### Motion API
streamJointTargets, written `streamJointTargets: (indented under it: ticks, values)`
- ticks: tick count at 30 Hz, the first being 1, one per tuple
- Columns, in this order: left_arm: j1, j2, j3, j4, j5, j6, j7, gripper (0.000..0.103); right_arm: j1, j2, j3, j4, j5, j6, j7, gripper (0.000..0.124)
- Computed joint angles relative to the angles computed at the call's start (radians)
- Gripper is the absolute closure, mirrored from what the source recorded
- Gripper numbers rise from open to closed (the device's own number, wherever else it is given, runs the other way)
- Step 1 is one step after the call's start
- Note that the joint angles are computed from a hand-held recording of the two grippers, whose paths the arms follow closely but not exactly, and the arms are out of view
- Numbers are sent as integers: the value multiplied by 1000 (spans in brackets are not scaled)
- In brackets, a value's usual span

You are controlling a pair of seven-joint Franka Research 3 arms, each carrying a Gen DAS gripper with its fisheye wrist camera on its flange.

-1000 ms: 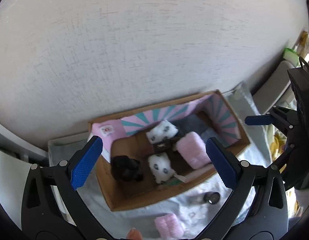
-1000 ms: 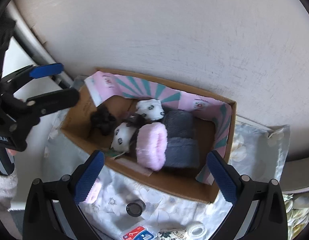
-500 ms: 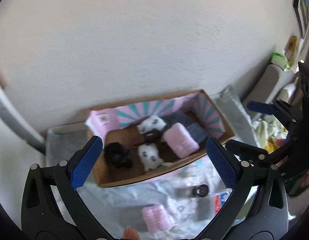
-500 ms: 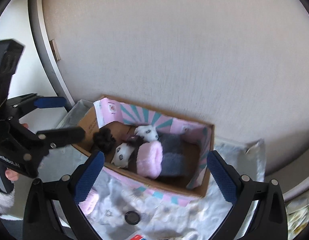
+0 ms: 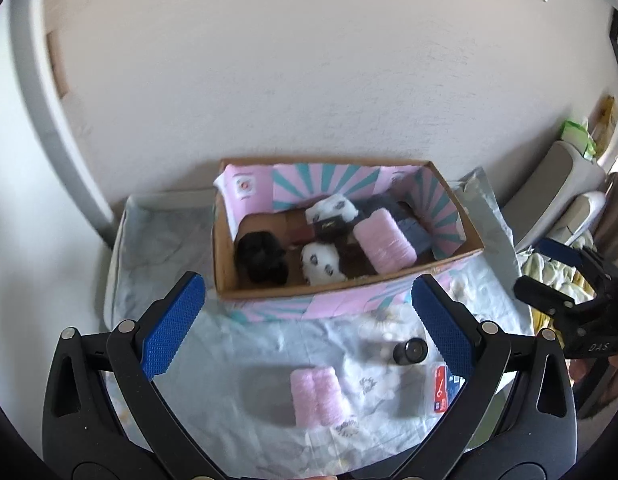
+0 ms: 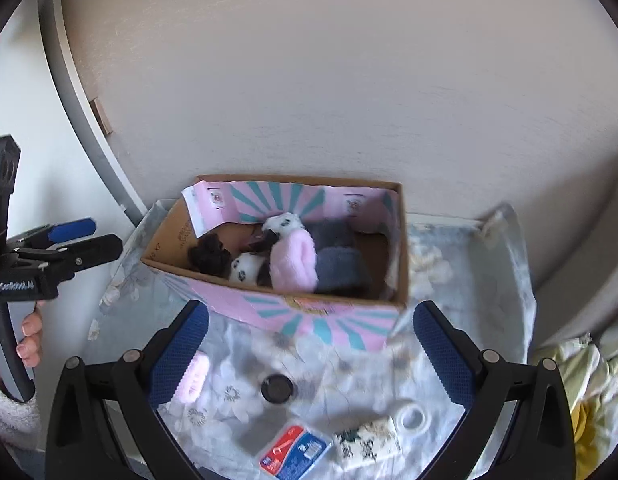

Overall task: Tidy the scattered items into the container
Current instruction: 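Move both tools back down toward the remaining items on the table, then grasp the second pink fluffy sock with the left gripper while the right grasps the printed tissue pack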

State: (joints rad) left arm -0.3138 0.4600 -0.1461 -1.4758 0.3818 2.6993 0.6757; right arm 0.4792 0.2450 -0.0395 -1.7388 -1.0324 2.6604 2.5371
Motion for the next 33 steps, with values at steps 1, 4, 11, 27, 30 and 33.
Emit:
streamJointTargets:
  ticks: [1, 4, 11, 27, 30, 33]
  values:
    - [-10, -16, 13, -34, 14, 17, -31, 0, 13, -19, -15, -29, -61, 6, 69, 21]
    - [-41, -48, 42, -105, 67, 35, -124, 0, -3, -63, 0, -111, -115, 3, 139, 21]
    - [-64, 4, 13, -122, 133, -40, -175, 0, -56, -98, 26, -251, -152, -75, 220, 22]
    - [-180, 150, 78, -41, 272, -71, -347, 1, -144, -58, 19, -335, -300, 10, 138, 22]
    - [-202, 175, 88, -3, 292, -101, -365, 1, -153, -38, 13, -316, -337, 64, 101, 25]
    - [-210, 201, 87, 37, 295, -141, -365, 13, -154, -17, 7, -297, -345, 96, 38, 42]
